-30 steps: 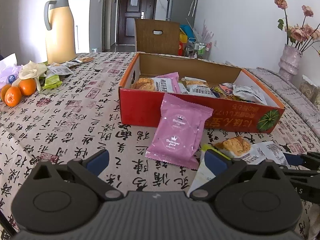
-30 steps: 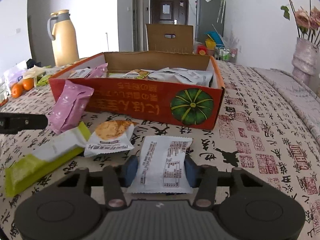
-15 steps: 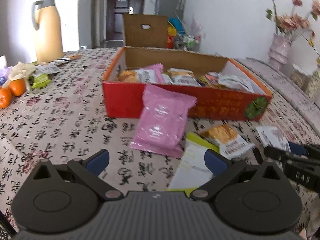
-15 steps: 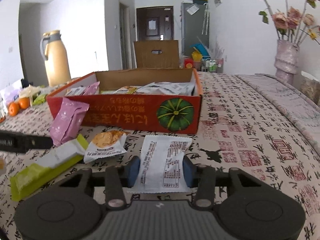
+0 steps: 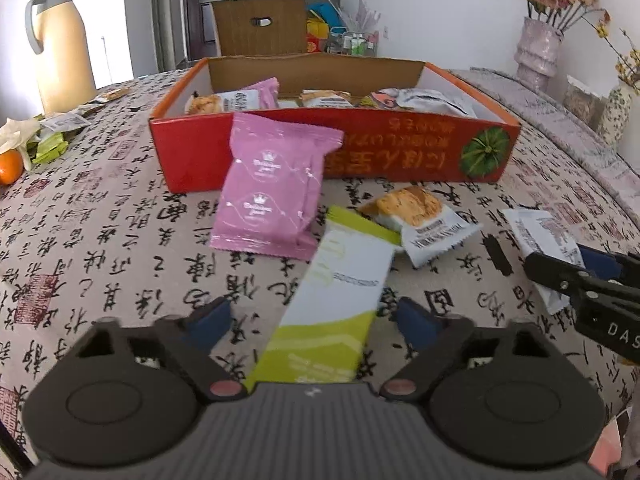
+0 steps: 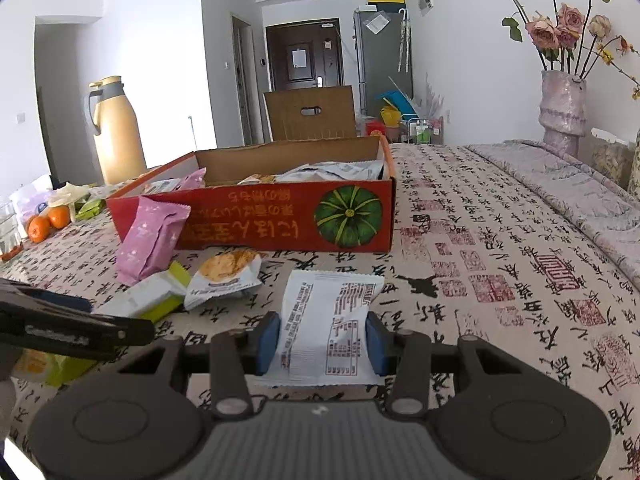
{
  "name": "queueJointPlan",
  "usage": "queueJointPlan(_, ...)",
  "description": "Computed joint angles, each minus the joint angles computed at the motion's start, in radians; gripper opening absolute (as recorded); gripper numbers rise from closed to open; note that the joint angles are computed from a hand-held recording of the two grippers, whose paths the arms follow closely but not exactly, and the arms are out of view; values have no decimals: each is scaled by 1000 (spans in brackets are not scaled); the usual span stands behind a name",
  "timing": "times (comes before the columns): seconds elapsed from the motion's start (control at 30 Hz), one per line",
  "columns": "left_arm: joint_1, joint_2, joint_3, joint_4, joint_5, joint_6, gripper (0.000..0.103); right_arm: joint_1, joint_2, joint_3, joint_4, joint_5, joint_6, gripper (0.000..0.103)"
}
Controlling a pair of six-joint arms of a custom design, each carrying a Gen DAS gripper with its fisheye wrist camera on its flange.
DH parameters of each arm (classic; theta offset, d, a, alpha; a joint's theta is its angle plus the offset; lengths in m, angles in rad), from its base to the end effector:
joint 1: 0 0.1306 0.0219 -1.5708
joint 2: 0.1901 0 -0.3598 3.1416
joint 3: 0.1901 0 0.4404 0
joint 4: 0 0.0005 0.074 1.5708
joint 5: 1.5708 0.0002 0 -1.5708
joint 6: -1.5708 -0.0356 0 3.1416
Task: Organize snacks
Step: 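Grasp white paper packet with right tool while left tool grasps green-and-white bar, then carry the white packet and green bar into the box and open both tools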
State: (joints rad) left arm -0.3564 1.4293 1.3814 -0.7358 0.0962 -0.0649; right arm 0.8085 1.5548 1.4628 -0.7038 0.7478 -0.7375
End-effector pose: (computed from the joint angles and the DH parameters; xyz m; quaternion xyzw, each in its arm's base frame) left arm 0.5203 -0.1979 0.3915 0.2109 0.8982 -0.0996 0.3725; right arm 0.4272 0.4116 0.3728 0.1073 0.8662 0.0036 0.4879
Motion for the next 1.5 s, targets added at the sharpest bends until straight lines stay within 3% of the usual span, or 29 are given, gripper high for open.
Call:
queueJointPlan(0.1, -6, -10, -10, 10, 2, -9, 69, 5, -1, -2, 4, -1, 1, 44)
queueJointPlan(0.17, -8, -17, -17, 15, 5, -16, 53, 9, -3, -5, 7, 1, 1, 44)
queueJointPlan(0.33, -21, -38, -40, 29, -14, -32, 42, 18, -8, -8, 13, 7, 3, 44)
queueJointPlan(0.97, -24, -120, -83, 106, -1, -27, 37, 48, -5, 19, 33, 62, 43, 44)
queueJointPlan(1.5, -23, -18, 102, 168, 19, 29, 37, -32, 52, 134, 149, 78, 203, 44)
